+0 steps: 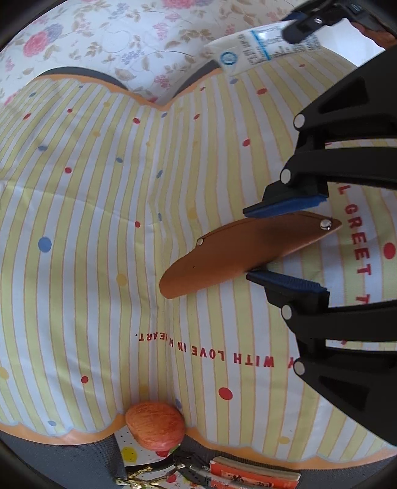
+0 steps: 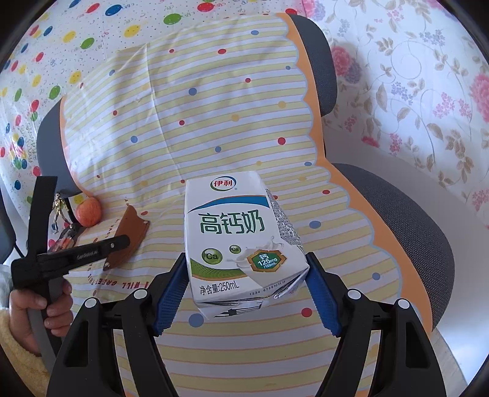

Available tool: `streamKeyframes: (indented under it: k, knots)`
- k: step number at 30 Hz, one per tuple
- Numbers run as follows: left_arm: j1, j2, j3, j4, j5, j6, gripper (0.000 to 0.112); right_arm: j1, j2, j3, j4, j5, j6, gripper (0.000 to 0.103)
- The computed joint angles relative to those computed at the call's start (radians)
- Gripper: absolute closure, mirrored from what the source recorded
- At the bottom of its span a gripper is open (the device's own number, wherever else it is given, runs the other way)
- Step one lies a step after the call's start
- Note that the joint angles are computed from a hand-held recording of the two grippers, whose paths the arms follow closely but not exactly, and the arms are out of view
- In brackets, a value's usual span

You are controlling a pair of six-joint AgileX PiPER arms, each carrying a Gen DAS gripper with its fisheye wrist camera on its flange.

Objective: Collect trash
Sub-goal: 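Grasp the brown leather sheath with the left tool while the right tool holds the carton, then carry both items to the bin and open the right tool to drop the carton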

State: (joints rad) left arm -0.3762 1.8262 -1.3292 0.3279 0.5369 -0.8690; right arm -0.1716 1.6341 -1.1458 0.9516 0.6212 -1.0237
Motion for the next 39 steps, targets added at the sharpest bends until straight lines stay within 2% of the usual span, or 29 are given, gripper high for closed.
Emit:
streamKeyframes:
  k: [3,6,9,13,21,26,32,36,39]
  knots:
    - [0.008,-0.002,0.009,-0.01,-0.043,0.018,0.098,0.003,-0.001,0.005,0.003,-0.004,-0.006,0.029]
    - [-0.035,-0.045,0.042,0.101,-0.059,-0.075,0.103,-0.003,-0.012,0.013,0.004,0.009,-0.012,0.029]
    - [-0.108,-0.105,0.076,0.208,-0.038,-0.144,0.104,-0.018,-0.038,0.027,0.011,0.038,-0.016,0.029]
    - [-0.244,-0.181,0.121,0.381,0.045,-0.257,0.104,-0.036,-0.094,0.052,0.008,0.063,-0.01,0.029]
    - [-0.373,-0.296,0.219,0.419,0.018,-0.339,0.104,-0.107,-0.22,0.124,-0.048,0.125,0.011,0.029]
    - [-0.474,-0.298,0.203,0.409,0.006,-0.33,0.104,-0.235,-0.338,0.193,-0.076,0.184,-0.015,0.029]
    - [-0.575,-0.271,0.149,0.414,0.007,-0.322,0.104,-0.481,-0.447,0.248,-0.108,0.29,-0.065,0.029]
    - [-0.62,-0.249,0.119,0.42,0.011,-0.317,0.104,-0.642,-0.454,0.262,-0.124,0.358,-0.113,0.028]
    - [-0.632,-0.23,0.098,0.4,0.011,-0.299,0.104,-0.717,-0.407,0.258,-0.143,0.392,-0.145,0.025]
